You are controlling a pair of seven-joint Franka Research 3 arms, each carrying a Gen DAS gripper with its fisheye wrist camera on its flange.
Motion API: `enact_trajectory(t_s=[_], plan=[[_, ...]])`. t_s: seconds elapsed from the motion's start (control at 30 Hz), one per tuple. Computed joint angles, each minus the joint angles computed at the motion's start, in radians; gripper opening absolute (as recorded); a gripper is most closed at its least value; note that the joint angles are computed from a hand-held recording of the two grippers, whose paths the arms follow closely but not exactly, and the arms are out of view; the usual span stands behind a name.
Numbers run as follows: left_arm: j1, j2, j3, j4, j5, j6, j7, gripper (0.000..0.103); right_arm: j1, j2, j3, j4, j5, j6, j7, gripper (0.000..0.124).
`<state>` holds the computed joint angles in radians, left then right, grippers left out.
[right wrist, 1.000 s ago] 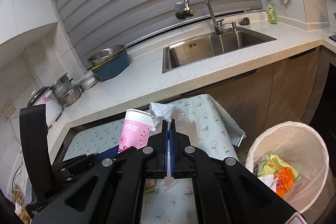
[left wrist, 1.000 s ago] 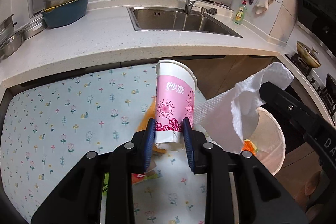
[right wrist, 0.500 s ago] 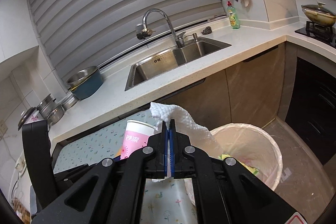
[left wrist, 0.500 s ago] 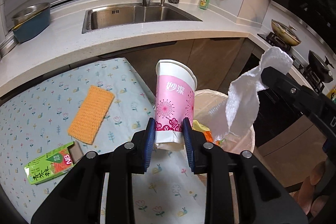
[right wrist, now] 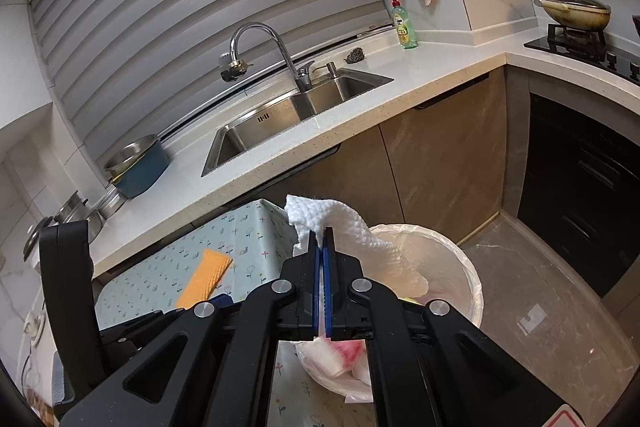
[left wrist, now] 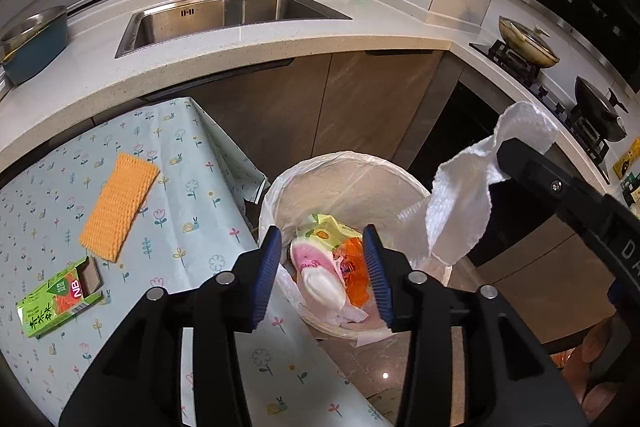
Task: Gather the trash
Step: 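Carry the cup and wipe over the bin and open both tools to drop them, then move both open tools back over the green carton and orange mesh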
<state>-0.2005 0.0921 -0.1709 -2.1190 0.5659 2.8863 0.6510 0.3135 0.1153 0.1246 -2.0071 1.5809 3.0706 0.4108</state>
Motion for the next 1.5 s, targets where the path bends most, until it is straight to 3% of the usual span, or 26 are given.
enact_trajectory(t_s=[0.57, 0.73, 0.87, 1.17, 1.23, 1.3, 1.5], plan=[[0.011, -0.045, 0.008, -0.025, 0.149, -0.032, -0.16, 0.059, -0.001, 0.0, 0.005, -0.004, -0.015, -0.008, 0.012, 0.01], [0.022, -0.07, 0.003, -0.043, 0.201, -0.041, -0.209, 0.063, 0.01, -0.005, 0.01, 0.0, 0.01, 0.002, -0.023, 0.023], [0.037, -0.096, -0.002, -0.067, 0.228, -0.043, -0.236, 0.064, 0.02, -0.008, 0.011, -0.001, 0.008, 0.0, -0.024, 0.024], [0.093, -0.178, -0.011, -0.162, 0.277, -0.048, -0.304, 0.065, 0.046, -0.005, 0.026, -0.006, -0.051, -0.012, 0.019, 0.026], [0.11, -0.203, -0.015, -0.19, 0.298, -0.055, -0.327, 0.067, 0.053, 0.0, 0.033, -0.006, -0.065, -0.016, 0.027, 0.025], [0.132, -0.229, -0.023, -0.216, 0.337, -0.07, -0.367, 0.077, 0.061, 0.006, 0.041, -0.005, -0.083, -0.019, 0.039, 0.025], [0.183, -0.304, -0.023, -0.31, 0.363, -0.079, -0.369, 0.078, 0.083, 0.037, 0.068, 0.008, -0.162, -0.026, 0.097, 0.025]])
